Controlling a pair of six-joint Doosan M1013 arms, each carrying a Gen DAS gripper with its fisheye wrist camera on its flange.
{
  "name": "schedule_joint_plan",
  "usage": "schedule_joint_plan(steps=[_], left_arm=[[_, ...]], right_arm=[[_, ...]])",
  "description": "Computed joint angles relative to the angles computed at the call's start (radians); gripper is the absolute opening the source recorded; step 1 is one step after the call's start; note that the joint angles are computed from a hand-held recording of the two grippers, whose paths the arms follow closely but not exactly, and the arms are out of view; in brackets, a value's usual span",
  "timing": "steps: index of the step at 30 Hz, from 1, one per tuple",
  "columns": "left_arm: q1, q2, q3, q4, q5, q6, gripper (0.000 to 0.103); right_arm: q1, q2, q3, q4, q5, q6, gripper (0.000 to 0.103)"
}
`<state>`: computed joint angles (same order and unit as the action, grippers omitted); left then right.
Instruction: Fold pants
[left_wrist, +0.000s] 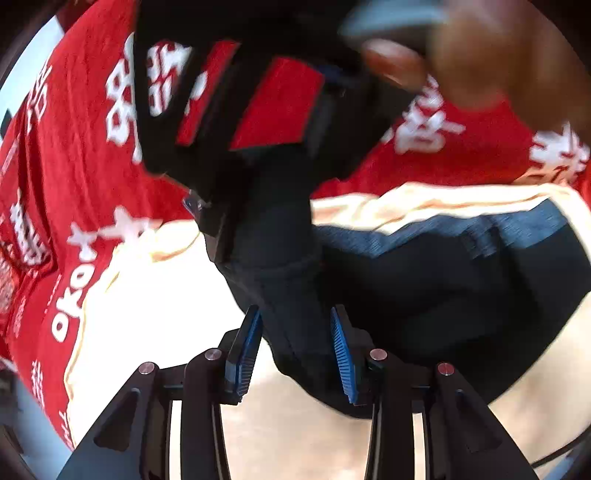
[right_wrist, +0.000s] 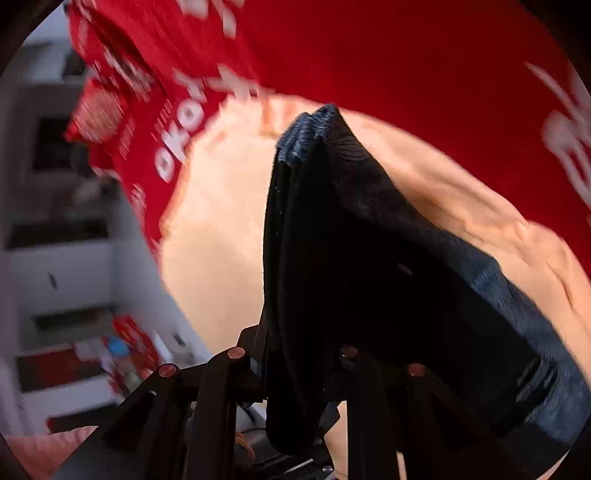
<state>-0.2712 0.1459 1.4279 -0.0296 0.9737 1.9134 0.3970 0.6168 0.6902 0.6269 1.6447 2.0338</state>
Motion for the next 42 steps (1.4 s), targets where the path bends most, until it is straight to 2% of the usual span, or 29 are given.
schedule_joint_plan(steps=[4, 11, 16, 20, 24, 28, 30, 31, 33, 37, 39, 42], left_arm=[[-0.04, -0.021, -0.02, -0.06, 0.009, 0.043, 0.038], [-0.146, -0.036, -0.065, -0.127, 0.055, 0.086, 0.038], [-0.25, -0.043, -0.063, -0.148, 0.087, 0.106, 0.038], [-0.326, -0.042, -0.028, -0.13, 0.1, 0.108, 0.038], [-0.397, -0.029, 0.026, -0.071, 0.106, 0.094, 0.038], [-0.438, -0.014, 0.047, 0.004, 0.127, 0.057, 0.039], [-0.448, -0.017, 0.054, 0.024, 0.139, 0.052, 0.051], [-0.444, -0.016, 0.048, 0.015, 0.158, 0.057, 0.061], [-0.436, -0.013, 0.036, 0.017, 0.187, 0.047, 0.073], [-0.408, -0.005, -0.007, 0.021, 0.276, -0.01, 0.073], [-0.388, 0.007, -0.039, 0.017, 0.327, -0.077, 0.073], [-0.36, 0.023, -0.081, 0.012, 0.401, -0.216, 0.073]], right_arm=[[-0.054, -0.171, 0.239, 0.054, -0.195, -0.011, 0.019], [-0.159, -0.444, 0.575, 0.093, -0.432, -0.004, 0.019], [-0.24, -0.607, 0.777, 0.105, -0.514, 0.013, 0.02], [-0.31, -0.7, 0.909, 0.101, -0.52, 0.029, 0.02], [-0.343, -0.744, 1.015, 0.057, -0.525, 0.072, 0.02], [-0.368, -0.756, 1.07, 0.048, -0.518, 0.058, 0.021], [-0.369, -0.758, 1.076, 0.045, -0.524, 0.057, 0.023], [-0.367, -0.757, 1.073, 0.028, -0.516, 0.062, 0.025], [-0.375, -0.765, 1.08, 0.018, -0.5, 0.062, 0.026], [-0.362, -0.763, 1.061, -0.035, -0.463, 0.082, 0.025], [-0.324, -0.746, 1.031, -0.103, -0.448, 0.099, 0.025], [-0.298, -0.74, 1.011, -0.17, -0.42, 0.11, 0.025]])
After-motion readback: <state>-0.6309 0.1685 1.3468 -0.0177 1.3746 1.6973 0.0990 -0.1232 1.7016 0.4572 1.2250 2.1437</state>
